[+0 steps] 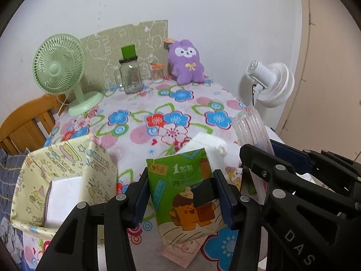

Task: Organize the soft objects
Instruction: 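Lift and carry the green packet and cup stack toward the yellow fabric box with both tools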

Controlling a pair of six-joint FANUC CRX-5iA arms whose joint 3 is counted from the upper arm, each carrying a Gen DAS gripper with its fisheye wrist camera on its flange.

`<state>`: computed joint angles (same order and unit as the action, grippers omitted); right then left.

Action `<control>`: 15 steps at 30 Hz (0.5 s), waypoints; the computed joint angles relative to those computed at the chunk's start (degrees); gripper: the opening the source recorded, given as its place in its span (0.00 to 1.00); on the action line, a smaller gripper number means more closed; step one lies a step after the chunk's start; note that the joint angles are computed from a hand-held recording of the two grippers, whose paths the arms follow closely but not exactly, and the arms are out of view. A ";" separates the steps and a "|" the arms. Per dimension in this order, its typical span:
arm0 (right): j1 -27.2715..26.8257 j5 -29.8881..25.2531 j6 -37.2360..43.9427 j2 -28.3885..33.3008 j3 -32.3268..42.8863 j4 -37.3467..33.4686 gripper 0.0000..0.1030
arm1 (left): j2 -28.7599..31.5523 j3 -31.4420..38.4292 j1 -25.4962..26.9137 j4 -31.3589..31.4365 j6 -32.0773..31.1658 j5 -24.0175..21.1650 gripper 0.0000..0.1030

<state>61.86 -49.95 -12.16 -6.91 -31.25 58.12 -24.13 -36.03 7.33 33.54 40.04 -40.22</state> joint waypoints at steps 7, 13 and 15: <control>1.10 -2.51 -0.35 -0.04 1.65 1.32 0.28 | -0.83 0.62 1.47 2.64 -2.18 -1.33 0.53; 1.72 -3.76 0.35 0.65 3.74 1.67 0.28 | -1.37 1.07 2.69 4.44 -4.38 -2.10 0.53; 1.92 -4.04 0.94 1.05 4.54 1.72 0.28 | -1.41 1.34 3.18 4.92 -4.98 -2.47 0.53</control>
